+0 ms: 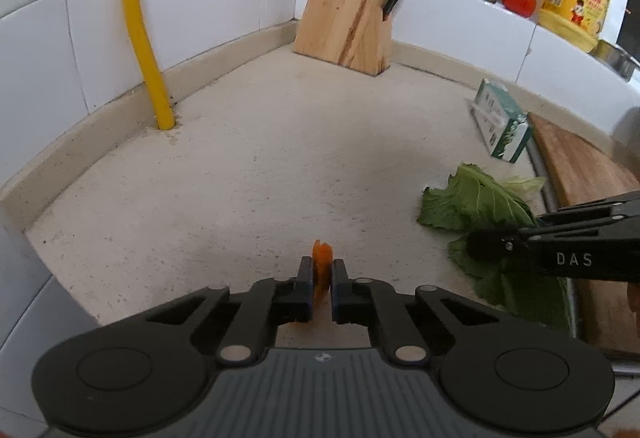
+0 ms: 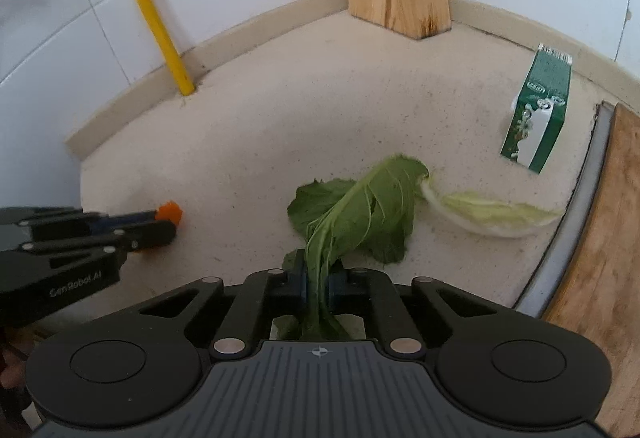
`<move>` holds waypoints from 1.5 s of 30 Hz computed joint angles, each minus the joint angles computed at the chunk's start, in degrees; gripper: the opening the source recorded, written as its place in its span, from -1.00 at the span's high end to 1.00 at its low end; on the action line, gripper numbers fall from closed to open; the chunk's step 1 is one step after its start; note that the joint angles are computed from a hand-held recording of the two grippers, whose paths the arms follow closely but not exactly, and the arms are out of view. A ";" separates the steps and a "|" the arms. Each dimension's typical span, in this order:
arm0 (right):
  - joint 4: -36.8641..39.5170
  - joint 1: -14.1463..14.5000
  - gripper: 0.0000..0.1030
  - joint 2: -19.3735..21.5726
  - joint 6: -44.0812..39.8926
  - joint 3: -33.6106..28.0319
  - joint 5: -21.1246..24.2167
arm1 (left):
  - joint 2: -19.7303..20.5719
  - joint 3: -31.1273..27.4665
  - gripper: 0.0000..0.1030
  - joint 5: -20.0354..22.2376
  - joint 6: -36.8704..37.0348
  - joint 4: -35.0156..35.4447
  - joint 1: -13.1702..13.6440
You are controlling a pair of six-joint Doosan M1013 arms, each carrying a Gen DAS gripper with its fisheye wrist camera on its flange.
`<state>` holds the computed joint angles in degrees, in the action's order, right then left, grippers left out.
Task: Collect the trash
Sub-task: 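Carry the peel and leafy stalk with both grippers down to the black bin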
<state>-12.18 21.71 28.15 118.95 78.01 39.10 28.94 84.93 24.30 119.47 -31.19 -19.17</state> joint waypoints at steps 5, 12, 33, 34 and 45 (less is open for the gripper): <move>-0.13 0.29 0.80 -0.84 0.03 0.30 -1.61 | -1.09 0.92 0.93 -1.13 1.91 -3.16 0.48; -0.84 1.23 0.82 -1.20 -0.91 -0.22 -4.01 | -2.62 2.65 0.93 -2.88 2.73 -5.67 1.39; 11.84 4.92 0.82 1.28 -18.44 -4.61 -6.89 | -8.38 10.49 0.93 -11.21 -8.99 0.76 4.85; 13.16 5.14 0.82 1.55 -19.95 -4.98 -6.72 | -8.70 10.98 0.93 -11.55 -11.01 2.46 5.06; 26.67 7.33 0.82 5.27 -35.80 -9.57 -1.69 | -11.53 15.90 0.92 -13.08 -46.69 32.87 6.85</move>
